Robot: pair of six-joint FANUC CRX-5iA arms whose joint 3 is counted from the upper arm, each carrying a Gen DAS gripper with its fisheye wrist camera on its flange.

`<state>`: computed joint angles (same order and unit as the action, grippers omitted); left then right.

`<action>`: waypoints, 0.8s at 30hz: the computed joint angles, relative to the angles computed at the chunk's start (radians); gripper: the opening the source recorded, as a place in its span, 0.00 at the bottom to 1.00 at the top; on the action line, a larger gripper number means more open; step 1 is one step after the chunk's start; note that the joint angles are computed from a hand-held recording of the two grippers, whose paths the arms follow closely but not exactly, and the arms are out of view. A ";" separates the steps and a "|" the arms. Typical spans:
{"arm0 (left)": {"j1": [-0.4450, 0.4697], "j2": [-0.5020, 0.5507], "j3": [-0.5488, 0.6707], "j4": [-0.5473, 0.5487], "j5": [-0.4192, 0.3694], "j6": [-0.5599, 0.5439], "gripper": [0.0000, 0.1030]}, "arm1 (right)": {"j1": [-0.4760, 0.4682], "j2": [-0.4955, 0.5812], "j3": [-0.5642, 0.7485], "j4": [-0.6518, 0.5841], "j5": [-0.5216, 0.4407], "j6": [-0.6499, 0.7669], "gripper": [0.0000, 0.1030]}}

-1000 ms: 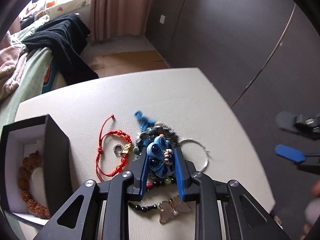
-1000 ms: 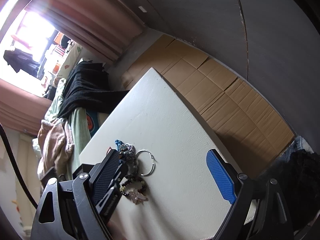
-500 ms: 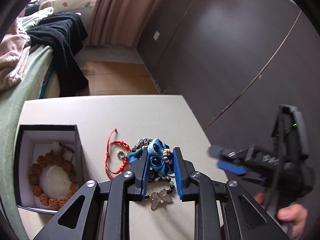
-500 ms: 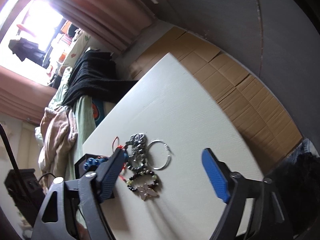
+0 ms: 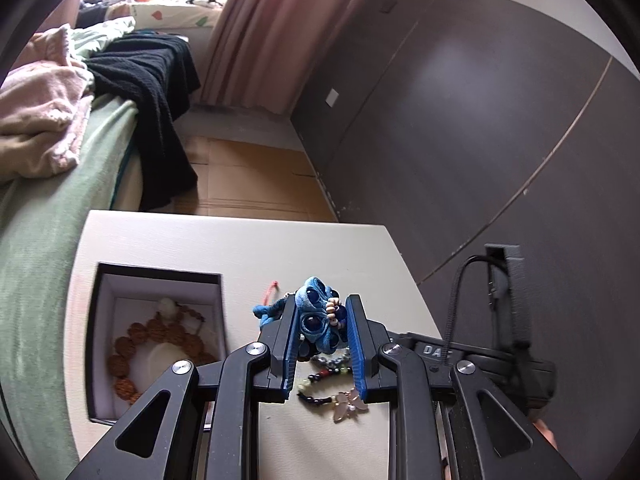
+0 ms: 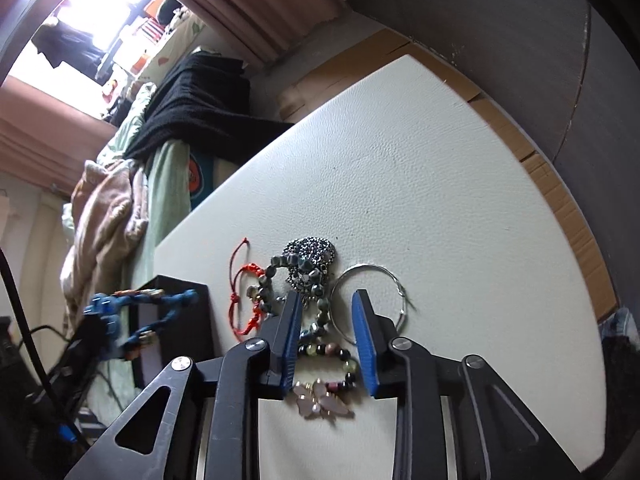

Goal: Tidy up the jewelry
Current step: 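Carry the blue flower bracelet with the left tool and release it into the box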

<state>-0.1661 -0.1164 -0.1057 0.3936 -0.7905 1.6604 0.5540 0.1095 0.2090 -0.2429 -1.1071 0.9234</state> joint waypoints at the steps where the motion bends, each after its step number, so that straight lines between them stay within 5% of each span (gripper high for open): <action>1: 0.006 -0.007 -0.005 -0.002 0.001 0.005 0.22 | 0.000 0.008 0.006 -0.002 -0.004 0.002 0.27; 6: 0.031 -0.042 -0.031 -0.008 0.006 0.022 0.22 | 0.036 0.039 0.016 0.054 0.000 0.001 0.26; 10: 0.049 -0.067 -0.043 -0.031 -0.003 0.051 0.23 | 0.078 0.053 0.006 0.149 -0.015 -0.030 0.11; 17: 0.075 -0.101 -0.039 -0.094 -0.036 0.137 0.25 | 0.071 -0.029 -0.046 0.102 0.072 -0.020 0.10; 20: 0.088 -0.108 -0.036 -0.110 -0.052 0.172 0.37 | 0.064 -0.074 -0.070 0.048 0.126 0.012 0.10; 22: 0.095 -0.125 -0.042 -0.138 -0.045 0.215 0.57 | 0.061 -0.101 -0.084 0.012 0.161 0.036 0.10; 24: 0.101 -0.140 -0.048 -0.155 -0.035 0.235 0.62 | 0.062 -0.127 -0.096 -0.024 0.192 0.056 0.10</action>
